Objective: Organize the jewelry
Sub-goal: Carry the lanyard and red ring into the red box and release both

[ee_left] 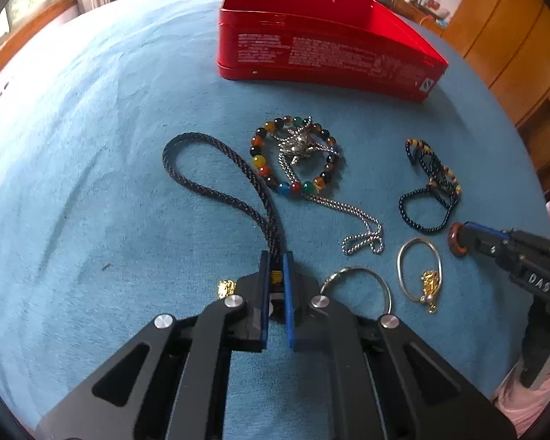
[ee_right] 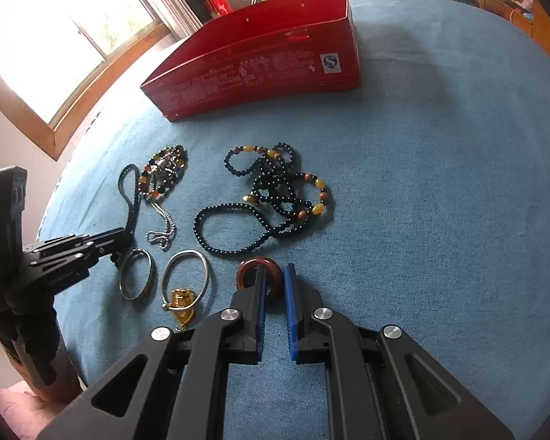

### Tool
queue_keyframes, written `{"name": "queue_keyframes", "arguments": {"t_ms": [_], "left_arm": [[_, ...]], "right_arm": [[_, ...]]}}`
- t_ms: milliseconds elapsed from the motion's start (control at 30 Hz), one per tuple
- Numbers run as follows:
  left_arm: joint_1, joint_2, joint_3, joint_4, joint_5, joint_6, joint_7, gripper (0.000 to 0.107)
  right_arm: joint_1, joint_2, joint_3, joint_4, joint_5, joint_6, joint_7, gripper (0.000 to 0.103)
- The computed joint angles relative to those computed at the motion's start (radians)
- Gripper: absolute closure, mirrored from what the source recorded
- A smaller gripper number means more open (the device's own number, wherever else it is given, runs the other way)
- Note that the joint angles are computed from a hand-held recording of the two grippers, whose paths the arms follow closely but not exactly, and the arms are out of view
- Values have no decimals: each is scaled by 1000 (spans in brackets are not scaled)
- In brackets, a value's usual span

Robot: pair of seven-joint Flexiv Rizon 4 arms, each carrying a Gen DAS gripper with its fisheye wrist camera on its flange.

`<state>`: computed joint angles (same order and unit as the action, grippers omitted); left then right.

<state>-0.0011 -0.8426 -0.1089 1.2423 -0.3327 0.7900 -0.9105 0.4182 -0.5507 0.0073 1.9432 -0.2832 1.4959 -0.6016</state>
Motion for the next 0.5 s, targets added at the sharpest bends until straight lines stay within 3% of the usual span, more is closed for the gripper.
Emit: {"name": "queue_keyframes", "arguments": {"t_ms": [167,500], "left_arm": [[18,-15,-7,-24,-22,-14,-8,102],[83,51,-32,60,-90,20,63,102]], "right_arm": [[0,-4,1,-11,-7,-18,-7,93],[10,11,-13,11,-1,18,10,95]]}}
